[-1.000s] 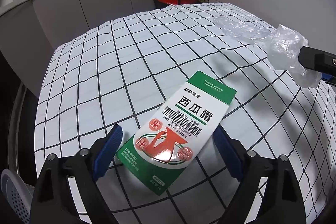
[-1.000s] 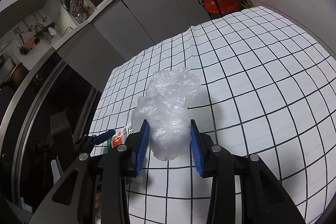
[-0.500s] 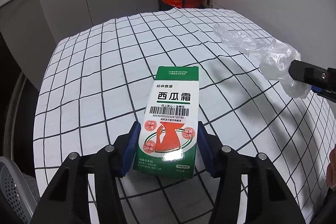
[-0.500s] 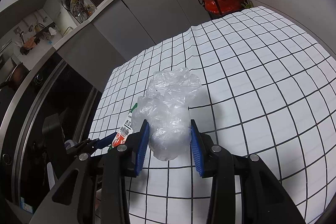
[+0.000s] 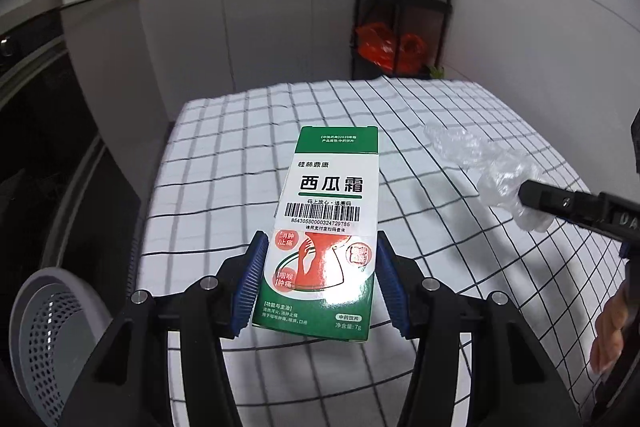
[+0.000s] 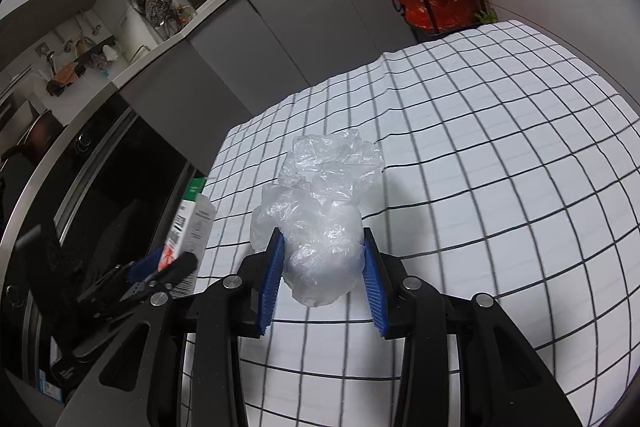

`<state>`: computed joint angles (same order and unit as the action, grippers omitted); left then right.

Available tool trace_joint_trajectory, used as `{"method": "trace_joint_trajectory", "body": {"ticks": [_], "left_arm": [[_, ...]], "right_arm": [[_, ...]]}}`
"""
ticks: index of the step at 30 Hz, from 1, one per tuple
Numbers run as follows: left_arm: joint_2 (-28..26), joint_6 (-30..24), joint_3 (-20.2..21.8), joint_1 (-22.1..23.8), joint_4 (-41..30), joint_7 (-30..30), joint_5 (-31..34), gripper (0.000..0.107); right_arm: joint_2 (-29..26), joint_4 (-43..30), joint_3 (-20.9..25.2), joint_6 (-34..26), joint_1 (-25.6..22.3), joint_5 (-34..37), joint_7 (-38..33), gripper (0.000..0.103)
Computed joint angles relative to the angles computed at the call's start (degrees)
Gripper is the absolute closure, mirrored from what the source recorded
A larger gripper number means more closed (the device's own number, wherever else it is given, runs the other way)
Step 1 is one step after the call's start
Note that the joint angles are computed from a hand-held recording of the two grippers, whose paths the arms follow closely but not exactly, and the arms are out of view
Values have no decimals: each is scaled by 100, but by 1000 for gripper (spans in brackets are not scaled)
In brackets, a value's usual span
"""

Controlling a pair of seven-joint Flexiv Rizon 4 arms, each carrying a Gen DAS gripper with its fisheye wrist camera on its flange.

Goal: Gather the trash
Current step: 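Carry the carton and bag over the grey basket and open both tools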

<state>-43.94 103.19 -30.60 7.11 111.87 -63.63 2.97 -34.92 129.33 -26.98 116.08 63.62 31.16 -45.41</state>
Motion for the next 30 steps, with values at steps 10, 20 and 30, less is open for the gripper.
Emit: {"method": "trace_joint_trajectory", "body": {"ticks": [10, 20, 30], "left_arm": [[672, 998, 545, 302, 713, -984, 251, 55], [1088, 1401, 1487, 113, 1044, -1776, 391, 55], [1219, 1498, 2080, 130, 1266, -2063, 300, 55]], "right_arm": [[-166, -675, 4, -177, 135, -469, -106, 66], [-426, -1570, 233, -437, 40, -1048, -266, 66], [-750, -2414, 719, -721, -371, -1734, -145, 66]]}}
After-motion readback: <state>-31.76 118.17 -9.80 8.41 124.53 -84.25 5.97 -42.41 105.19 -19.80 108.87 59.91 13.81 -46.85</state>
